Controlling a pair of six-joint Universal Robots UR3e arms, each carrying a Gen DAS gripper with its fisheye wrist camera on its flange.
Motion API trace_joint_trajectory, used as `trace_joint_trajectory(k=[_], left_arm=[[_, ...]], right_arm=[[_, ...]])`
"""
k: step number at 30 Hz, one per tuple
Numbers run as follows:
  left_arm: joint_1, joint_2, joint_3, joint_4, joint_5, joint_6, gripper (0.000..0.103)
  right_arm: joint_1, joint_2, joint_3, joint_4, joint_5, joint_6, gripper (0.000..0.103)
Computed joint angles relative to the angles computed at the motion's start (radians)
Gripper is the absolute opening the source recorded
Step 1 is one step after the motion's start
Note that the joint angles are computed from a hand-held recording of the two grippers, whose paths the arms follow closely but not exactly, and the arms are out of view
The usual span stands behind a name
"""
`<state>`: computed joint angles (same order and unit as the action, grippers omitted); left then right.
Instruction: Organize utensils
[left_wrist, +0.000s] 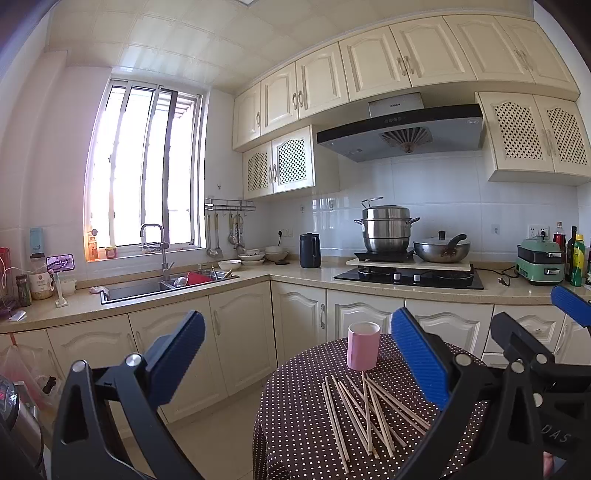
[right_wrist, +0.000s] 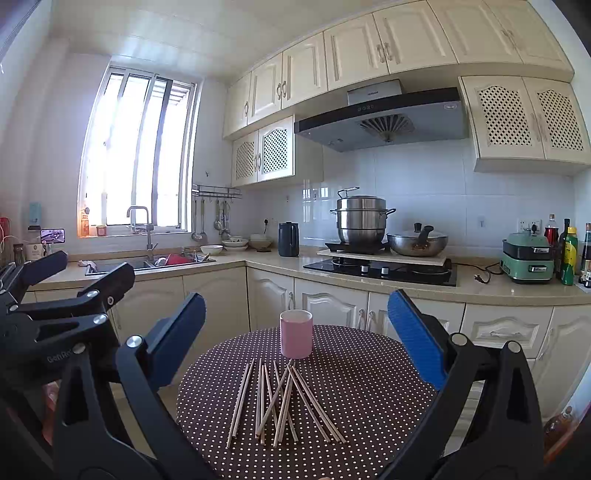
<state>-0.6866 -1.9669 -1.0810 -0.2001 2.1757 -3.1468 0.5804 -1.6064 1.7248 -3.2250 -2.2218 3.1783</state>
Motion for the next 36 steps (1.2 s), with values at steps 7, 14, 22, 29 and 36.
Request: trace_joint_trajectory(k=[7,14,22,29,36], left_arm=[[-0.001,-0.004,0.0,0.007,0.003,0.003,0.099],[0.004,-0.003,-0.003,0.01,-0.002,0.003,0.099],[0.008,-0.006,-0.005,0.008,-0.001,0.002,0.099],[0.016,0.004,-0.027,0.019,-0.012,-0.001,0.099],[0.048,-0.027,-0.01,0.013,-0.058,-0.023,0.099]], right_arm=[[-0.002,-0.002,-0.001,0.005,0.002,0.0,0.097],[0.0,-0.001,-0.004,0.007,-0.001,-0.002,0.097],[-0.009,-0.005,-0.002,0.023,0.006,0.013,0.097],[-0.011,0.002,-0.006,0.022,0.007,0.01,0.097],[-0.07,0.017,0.021,-0.008,0.077,0.014,0.097]])
